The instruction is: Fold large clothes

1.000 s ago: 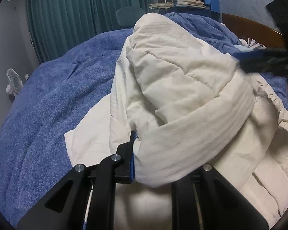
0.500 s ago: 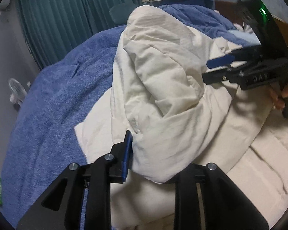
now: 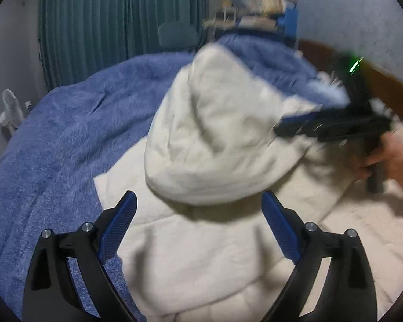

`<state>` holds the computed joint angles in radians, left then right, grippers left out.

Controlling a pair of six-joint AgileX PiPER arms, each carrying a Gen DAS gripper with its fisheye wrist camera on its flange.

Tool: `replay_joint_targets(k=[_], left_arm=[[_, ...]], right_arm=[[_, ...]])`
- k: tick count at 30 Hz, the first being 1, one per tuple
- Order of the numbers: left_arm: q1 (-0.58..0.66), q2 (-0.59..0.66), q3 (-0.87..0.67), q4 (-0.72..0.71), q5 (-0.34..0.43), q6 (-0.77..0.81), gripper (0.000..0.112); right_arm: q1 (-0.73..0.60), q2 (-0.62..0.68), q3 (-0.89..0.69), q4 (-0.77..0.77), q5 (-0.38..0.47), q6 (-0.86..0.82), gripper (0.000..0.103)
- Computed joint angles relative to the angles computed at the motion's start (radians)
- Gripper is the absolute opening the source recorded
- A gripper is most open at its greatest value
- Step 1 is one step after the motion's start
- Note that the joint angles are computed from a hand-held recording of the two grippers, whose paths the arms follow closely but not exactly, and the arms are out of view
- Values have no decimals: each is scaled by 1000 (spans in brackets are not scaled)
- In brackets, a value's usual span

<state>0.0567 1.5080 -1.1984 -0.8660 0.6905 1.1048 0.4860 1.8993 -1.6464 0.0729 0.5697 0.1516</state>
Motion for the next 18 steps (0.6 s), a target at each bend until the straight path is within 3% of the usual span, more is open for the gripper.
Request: replay_joint_targets(k=[2, 5, 6, 7, 8, 9, 13, 15, 18], left_arm=[[37, 0, -42, -98, 70, 36, 89], [14, 91, -205, -112, 147, -95, 85], [3, 154, -284, -142, 207, -131, 72], [-13, 182, -322, -135, 227, -157, 65], [-35, 216, -365, -117, 238, -184, 50], [-69, 255, -408, -86, 240, -211, 43], [-177, 330, -454, 181, 91, -363, 36], [-188, 377, -483, 284, 48, -430, 36], [-169, 441, -547, 324, 53, -479, 38]], right_arm=[[-6, 6, 6, 25, -15, -4, 58], [0, 9, 9, 8, -36, 21, 60], [0, 6, 12, 16, -43, 16, 60], [-1, -5, 28, 43, -55, -7, 60], [-2, -18, 47, 52, -65, -19, 60], [-3, -29, 60, 58, -71, -32, 60], [-13, -69, 98, 16, -69, -44, 58], [-12, -79, 97, -103, -73, 54, 62], [-21, -24, -6, -298, 13, 223, 67]])
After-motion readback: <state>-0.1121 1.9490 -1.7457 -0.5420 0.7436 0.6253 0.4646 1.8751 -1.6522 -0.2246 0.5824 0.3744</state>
